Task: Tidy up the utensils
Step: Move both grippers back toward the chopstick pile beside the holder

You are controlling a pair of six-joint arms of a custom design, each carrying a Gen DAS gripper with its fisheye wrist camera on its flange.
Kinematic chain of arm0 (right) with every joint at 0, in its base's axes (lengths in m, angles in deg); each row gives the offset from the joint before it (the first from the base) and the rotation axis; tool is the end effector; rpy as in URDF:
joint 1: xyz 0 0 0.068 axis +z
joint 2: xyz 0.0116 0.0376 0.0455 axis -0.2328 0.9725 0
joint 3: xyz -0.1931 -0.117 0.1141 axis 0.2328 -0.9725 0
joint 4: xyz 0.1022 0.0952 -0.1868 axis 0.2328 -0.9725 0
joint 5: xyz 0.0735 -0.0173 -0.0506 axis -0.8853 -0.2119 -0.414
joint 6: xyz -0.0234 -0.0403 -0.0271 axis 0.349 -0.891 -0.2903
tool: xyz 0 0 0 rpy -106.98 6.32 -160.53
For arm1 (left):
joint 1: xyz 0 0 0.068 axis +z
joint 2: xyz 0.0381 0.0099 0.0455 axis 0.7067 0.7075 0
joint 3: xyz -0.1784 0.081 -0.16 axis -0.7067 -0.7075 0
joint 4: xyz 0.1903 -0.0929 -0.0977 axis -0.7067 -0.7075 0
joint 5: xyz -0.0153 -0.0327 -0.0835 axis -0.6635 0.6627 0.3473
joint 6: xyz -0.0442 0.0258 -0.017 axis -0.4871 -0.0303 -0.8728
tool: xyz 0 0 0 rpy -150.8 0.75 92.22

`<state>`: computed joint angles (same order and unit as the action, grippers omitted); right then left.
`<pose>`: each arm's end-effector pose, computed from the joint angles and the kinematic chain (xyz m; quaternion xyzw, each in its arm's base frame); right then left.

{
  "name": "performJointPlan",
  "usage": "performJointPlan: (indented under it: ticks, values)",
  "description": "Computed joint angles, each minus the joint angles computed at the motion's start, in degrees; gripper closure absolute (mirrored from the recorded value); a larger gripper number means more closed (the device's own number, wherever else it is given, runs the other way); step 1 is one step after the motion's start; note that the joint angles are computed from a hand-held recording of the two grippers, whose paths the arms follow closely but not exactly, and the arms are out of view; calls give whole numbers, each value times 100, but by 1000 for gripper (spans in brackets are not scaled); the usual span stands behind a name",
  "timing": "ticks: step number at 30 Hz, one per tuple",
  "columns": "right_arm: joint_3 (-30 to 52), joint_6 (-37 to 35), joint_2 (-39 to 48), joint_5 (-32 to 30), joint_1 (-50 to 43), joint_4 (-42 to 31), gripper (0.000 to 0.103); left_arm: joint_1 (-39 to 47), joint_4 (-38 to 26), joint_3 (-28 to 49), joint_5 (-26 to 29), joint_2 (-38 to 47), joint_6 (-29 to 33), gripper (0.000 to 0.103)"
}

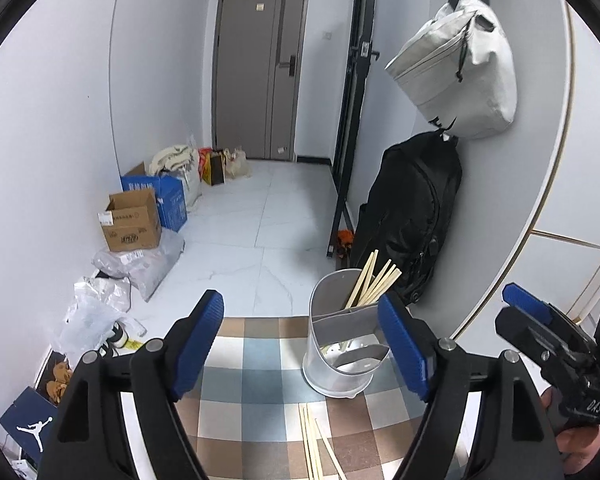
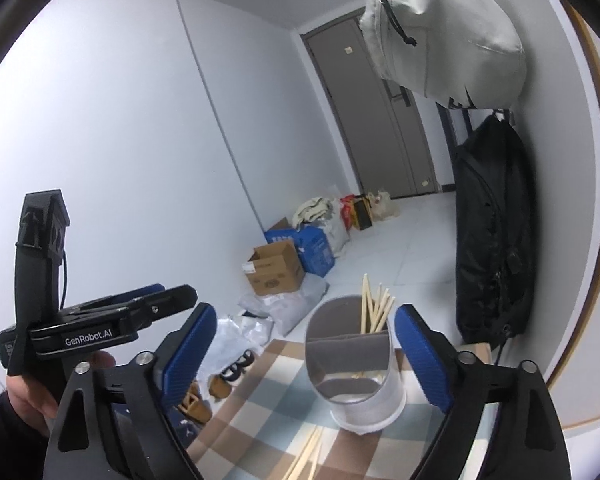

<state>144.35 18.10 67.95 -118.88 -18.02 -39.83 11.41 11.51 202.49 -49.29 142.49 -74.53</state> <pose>0.3420 -0.0010 0.3823 -0.1793 0.7947 0.3242 0.4809 0.2884 -0.1713 0.4106 -0.0586 0.8796 -0.0266 0.4714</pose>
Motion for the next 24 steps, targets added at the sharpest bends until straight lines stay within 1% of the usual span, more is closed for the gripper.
performJointPlan:
  ticks: [2, 3, 4, 5, 7, 10, 12, 14, 16, 19, 22, 24]
  values:
    - [-418, 4, -282, 40, -12, 229, 4, -100, 240, -400, -115, -225, -5, 27]
    - [-560, -15, -379, 75, -11, 292, 3, -129, 259, -448, -167, -245, -28, 25]
    - [-682, -56, -464, 96, -12, 322, 2, -168, 317, -584, -218, -313, -63, 21]
    - [-819, -119, -567, 116, -8, 334, 2, -201, 398, -745, -249, -396, -90, 19]
    - [-1163, -262, -808, 206, 19, 392, 0, -265, 521, -1038, -319, -562, -144, 18]
    - [-1551, -435, -1056, 234, 25, 510, 0, -363, 880, -1646, -377, -833, -174, 16]
    - [-1824, -572, -1197, 302, 50, 562, 0, -414, 1233, -2151, -424, -1032, -123, 14]
    - [-2003, -664, -1260, 379, 76, 523, 0, -449, 1551, -2643, -580, -1170, -158, 14]
    - [-2147, -786, -1315, 522, 137, 430, 0, -378, 1713, -2964, -335, -1267, -301, 14]
    - [-2526, -888, -1464, 717, 228, 524, 0, -362, 1811, -3310, -222, -1332, -532, 14]
    - [-2819, -1038, -1489, 968, 401, 548, 0, -445, 1941, -3691, -442, -1428, -598, 14]
    - [-2919, -1157, -1394, 1237, 571, 452, 0, -387, 2078, -3959, -407, -1559, -627, 14]
